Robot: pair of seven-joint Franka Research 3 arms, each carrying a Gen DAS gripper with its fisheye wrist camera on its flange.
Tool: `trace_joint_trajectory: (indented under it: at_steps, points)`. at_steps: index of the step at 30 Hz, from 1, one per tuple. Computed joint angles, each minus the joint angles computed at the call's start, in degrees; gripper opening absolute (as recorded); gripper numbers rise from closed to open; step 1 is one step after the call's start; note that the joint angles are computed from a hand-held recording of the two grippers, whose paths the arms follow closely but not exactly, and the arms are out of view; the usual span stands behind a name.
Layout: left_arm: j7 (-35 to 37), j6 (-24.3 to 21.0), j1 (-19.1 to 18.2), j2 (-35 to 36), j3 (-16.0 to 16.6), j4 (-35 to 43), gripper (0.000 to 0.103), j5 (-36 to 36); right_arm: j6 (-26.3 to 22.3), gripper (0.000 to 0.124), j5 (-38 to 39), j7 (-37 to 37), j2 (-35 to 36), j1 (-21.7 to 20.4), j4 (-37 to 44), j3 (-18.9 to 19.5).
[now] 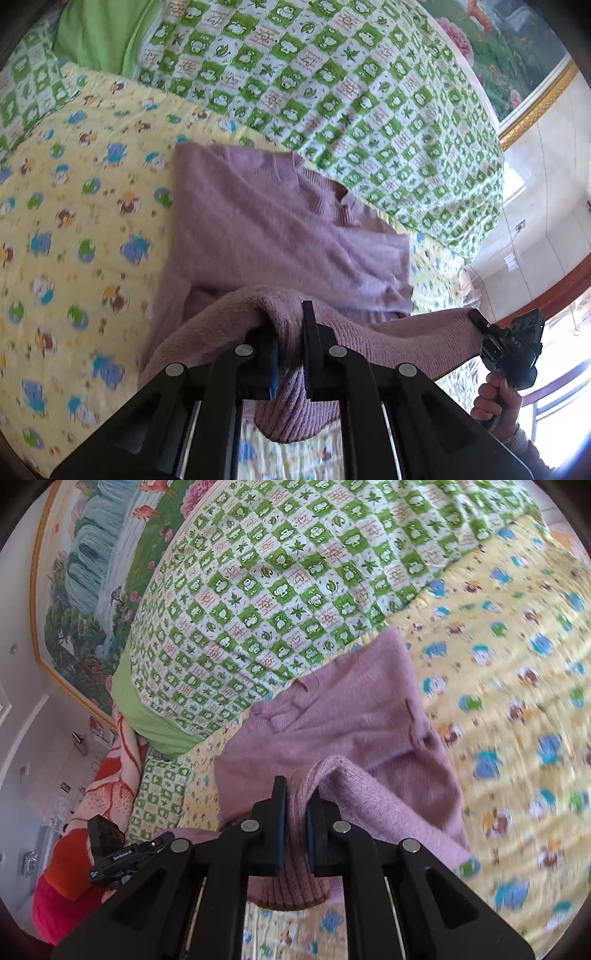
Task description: Fold small clothes
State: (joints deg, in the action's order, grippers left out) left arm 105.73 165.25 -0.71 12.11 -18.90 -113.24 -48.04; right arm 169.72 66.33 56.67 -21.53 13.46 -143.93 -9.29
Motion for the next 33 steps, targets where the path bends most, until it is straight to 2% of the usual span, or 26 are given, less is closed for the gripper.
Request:
trace_joint_trajectory:
  at_steps: [2, 7, 11, 18, 24, 27, 30, 31, 32, 33]
  points:
    - [-1.83, 0.3, -0.37, 2.4, 0.67, 2.92, 0.008, 2.2, -0.75, 0.01, 1.27, -1.81, 3.74, 0.47, 3.8, -0.94]
    - [-10.53, -0.17, -0.5, 10.53, 1.94, 12.72, 0.008, 11.34, -2.79, 0.01, 0.66, -2.52, 12.79, -3.26, 12.84, 0.37]
    - [-18.04, -2.18, -1.45, 17.24, 3.87, 21.36, 0.008, 19.07, -4.71, 0.01, 0.89, -3.03, 19.57, -6.79, 19.58, 1.71]
    - [-27.92, -9.25, -2.72, 30.04, 6.27, 38.66, 0.008, 30.2, -6.61, 0.01, -3.99, 1.57, 31.01, -12.81, 29.95, 4.89]
    - [-33.07, -16.51, -2.44, 39.25, 5.56, 51.25, 0.009, 36.61, -7.7, 0.01, -10.64, 9.08, 38.13, -16.27, 35.59, 6.98]
    - [-33.42, -18.81, -1.43, 40.5, 3.88, 53.11, 0.013, 38.13, -9.07, 0.014, -13.87, 13.68, 40.14, -17.62, 37.25, 7.8]
    - [-31.72, -17.31, 0.3, 38.13, 1.91, 49.62, 0.02, 37.74, -10.13, 0.02, -14.53, 15.5, 40.15, -19.34, 37.61, 9.09]
    - [-30.67, -16.31, 0.85, 36.41, 1.37, 47.22, 0.024, 37.69, -9.76, 0.028, -13.9, 15.09, 39.54, -19.84, 37.16, 9.59]
    - [-30.02, -15.66, 1.08, 34.65, 1.25, 45.0, 0.026, 37.89, -8.91, 0.042, -13.19, 14.47, 38.71, -20.16, 36.45, 9.96]
    - [-29.25, -15.0, 1.21, 32.8, 1.27, 42.66, 0.03, 38.31, -7.67, 0.048, -12.86, 14.23, 37.84, -20.15, 35.6, 10.04]
